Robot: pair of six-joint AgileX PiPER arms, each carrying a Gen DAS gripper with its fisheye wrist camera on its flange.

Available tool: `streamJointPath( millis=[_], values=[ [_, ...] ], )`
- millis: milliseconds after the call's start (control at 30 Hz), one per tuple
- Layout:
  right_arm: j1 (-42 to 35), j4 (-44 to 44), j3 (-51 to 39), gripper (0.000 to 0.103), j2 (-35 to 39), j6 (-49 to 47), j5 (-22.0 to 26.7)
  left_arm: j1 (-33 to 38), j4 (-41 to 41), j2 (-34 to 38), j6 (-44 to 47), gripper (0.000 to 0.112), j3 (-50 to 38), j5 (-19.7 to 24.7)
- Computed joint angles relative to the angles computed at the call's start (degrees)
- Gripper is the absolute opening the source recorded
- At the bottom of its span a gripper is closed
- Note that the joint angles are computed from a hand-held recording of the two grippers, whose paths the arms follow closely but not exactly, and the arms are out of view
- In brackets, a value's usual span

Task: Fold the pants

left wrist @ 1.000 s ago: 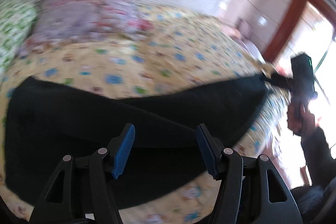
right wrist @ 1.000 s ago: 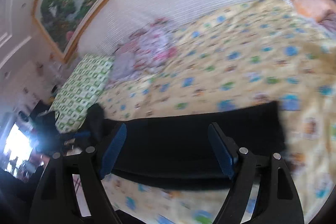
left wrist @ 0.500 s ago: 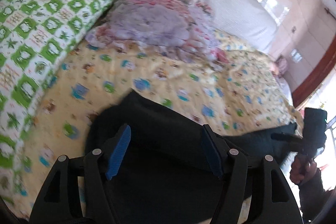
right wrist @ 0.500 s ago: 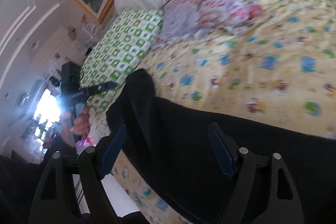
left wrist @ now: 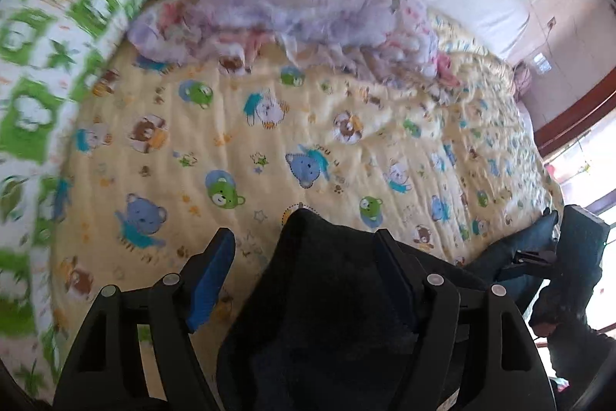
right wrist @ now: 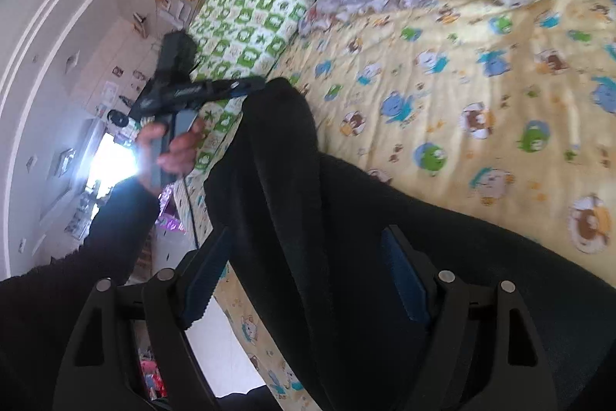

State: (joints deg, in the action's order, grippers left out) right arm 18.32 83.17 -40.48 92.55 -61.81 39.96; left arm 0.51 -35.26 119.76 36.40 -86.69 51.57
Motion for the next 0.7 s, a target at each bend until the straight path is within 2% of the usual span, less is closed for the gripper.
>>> streamJointPath(
  millis=[67, 133, 167, 200, 233, 267, 300, 367, 500, 700],
  values=[
    [1.5, -0.8, -1.6, 0.080, 1.6, 0.8, -0.5, -0.5, 1.6, 2.1, -1.0, 0.074, -2.1, 1.1],
    [2.6, -1.3, -2.4, 0.080, 2.7, 1.4, -0.9, -1.4, 3.0, 2.7, -1.3, 0.068, -2.1, 0.3],
    [3.1, -1.1, -2.8, 0.074, 3.2, 1.1, -0.9, -1.8, 3.2, 2.0, -0.7, 0.053, -0.9, -1.1],
    [3.5, -1.1, -3.0, 0.067, 3.5, 0.8, -1.1, -1.8, 2.5, 1.3, 0.7, 0.033, 0.2, -1.5],
    [4.1, -1.5, -3.3, 0.044, 3.5, 1.0, -1.8, -1.7, 1.1, 0.3, 2.4, 0.026, 1.6, -1.9],
    [4.4, -2.1, -3.6, 0.028, 3.7, 1.2, -2.1, -2.0, 0.7, -1.4, 3.3, 0.018, 3.8, -4.3],
    [5.0, -3.0, -3.9, 0.024, 3.7, 2.0, -2.8, -2.6, 0.4, -4.0, 4.5, 0.014, 7.0, -7.6],
    [6.0, -3.7, -4.0, 0.008, 3.3, 2.4, -4.7, -2.1, -2.9, -8.8, 8.3, 0.010, 12.2, -10.4],
    [7.9, -0.9, -2.2, 0.007, -0.5, -0.7, -8.1, -0.4, -10.1, -18.6, 15.3, 0.006, 21.8, -13.6],
    [13.6, -1.4, 0.3, 0.007, -6.6, -2.1, -13.8, 4.9, -23.4, -33.9, 27.6, 0.005, 37.8, -14.4]
  ],
)
